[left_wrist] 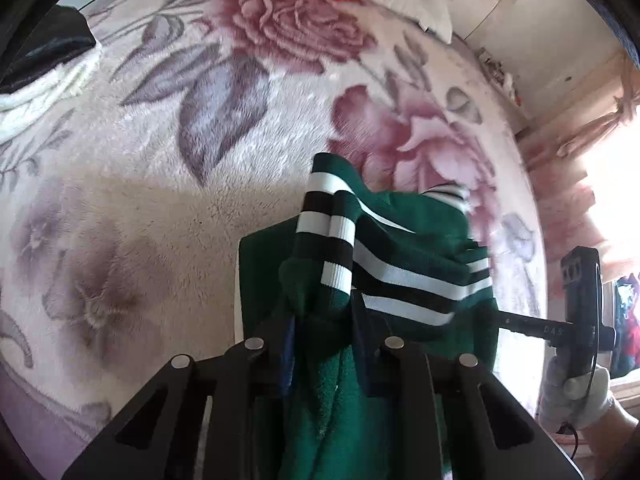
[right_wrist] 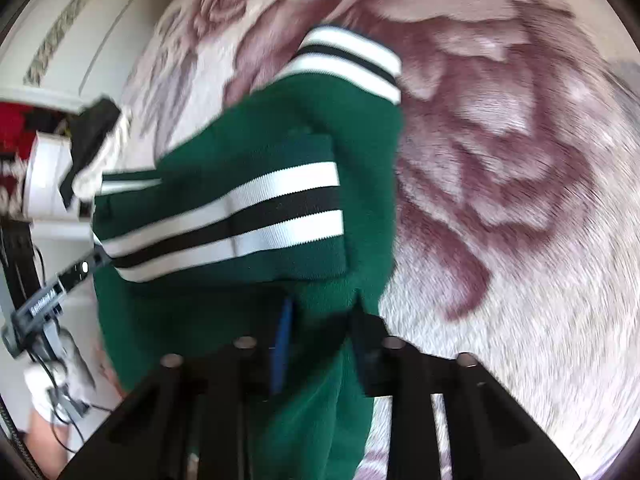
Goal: Fold large clothes
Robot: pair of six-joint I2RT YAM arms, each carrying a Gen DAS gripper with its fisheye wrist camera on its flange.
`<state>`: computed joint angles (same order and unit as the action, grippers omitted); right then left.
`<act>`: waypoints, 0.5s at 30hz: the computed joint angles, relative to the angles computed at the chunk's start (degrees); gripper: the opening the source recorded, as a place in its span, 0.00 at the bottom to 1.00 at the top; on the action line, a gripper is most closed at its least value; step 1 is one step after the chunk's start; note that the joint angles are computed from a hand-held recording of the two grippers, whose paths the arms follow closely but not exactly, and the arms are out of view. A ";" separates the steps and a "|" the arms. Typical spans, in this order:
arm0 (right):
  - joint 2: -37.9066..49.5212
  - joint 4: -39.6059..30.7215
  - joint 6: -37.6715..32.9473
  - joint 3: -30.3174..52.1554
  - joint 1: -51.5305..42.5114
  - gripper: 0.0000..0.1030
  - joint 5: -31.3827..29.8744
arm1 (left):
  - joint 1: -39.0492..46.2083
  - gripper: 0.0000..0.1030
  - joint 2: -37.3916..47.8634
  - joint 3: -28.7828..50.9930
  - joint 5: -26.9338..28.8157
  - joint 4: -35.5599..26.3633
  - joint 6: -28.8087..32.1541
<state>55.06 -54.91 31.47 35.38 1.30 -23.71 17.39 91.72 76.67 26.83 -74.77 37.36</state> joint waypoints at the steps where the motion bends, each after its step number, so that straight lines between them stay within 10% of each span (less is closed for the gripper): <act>1: -1.69 -1.97 0.52 1.13 -0.49 0.08 -0.10 | 0.60 0.19 -0.47 1.09 0.66 -1.23 -0.16; 7: -3.78 -4.84 2.93 8.38 -3.01 0.06 -1.02 | 0.36 0.19 5.24 8.77 4.09 -3.18 -5.97; 15: 18.92 8.94 -3.09 5.64 -6.68 0.09 -0.21 | -5.61 0.29 26.32 12.98 -2.66 3.41 -12.73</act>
